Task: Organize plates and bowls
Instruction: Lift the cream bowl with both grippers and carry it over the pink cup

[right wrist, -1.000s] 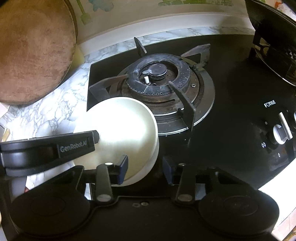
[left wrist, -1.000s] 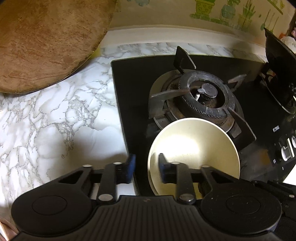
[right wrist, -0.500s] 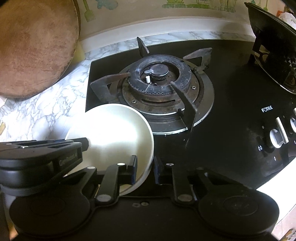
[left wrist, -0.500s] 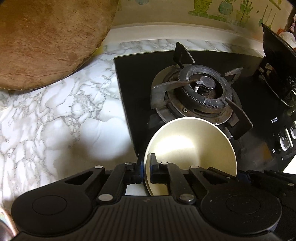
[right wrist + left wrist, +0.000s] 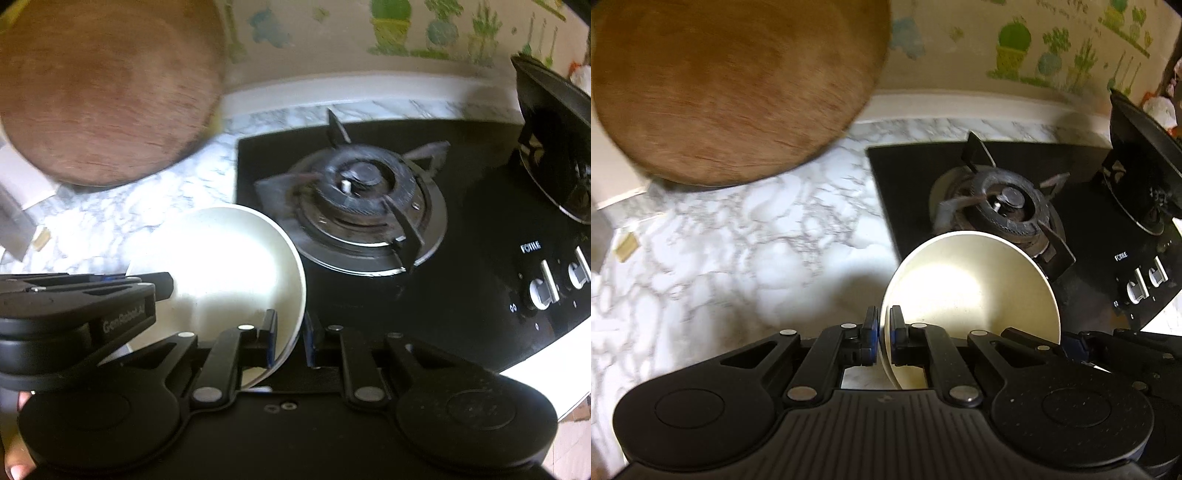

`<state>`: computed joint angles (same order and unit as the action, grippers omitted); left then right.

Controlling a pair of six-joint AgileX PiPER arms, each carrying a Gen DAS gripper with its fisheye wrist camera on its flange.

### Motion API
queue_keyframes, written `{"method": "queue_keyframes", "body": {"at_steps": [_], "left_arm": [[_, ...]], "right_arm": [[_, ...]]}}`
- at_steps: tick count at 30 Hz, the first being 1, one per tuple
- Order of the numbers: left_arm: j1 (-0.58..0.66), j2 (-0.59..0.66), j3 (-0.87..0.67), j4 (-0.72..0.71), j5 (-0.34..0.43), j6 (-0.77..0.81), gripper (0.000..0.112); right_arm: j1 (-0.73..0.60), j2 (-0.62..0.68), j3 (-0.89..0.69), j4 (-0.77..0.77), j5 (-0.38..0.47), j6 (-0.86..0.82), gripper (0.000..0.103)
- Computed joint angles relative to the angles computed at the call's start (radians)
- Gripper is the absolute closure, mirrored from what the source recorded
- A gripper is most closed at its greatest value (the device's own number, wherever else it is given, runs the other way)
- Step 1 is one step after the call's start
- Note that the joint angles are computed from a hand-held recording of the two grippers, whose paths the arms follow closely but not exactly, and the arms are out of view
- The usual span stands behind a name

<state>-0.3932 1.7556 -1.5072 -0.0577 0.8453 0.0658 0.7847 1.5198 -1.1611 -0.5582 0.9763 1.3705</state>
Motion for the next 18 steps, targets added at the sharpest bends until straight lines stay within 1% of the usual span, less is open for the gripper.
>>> {"method": "queue_keyframes", "body": {"at_steps": [9,12,18], "left_arm": [[0.177,-0.184,0.086,-0.058,0.058,0.120,0.107],[0.249,-0.227,0.109,-0.081,0.085,0.176,0.107],[0.403,-0.280,0.161,-0.149,0.111,0.281,0.107]], "right_arm": [[0.155,0.083,-0.223,-0.021,0.118,-0.030,0.087],[0.196,0.124,-0.301,-0.019,0.139,-0.042,0.087],[0.264,0.232,-0.470,-0.021,0.188,-0.079,0.087]]}}
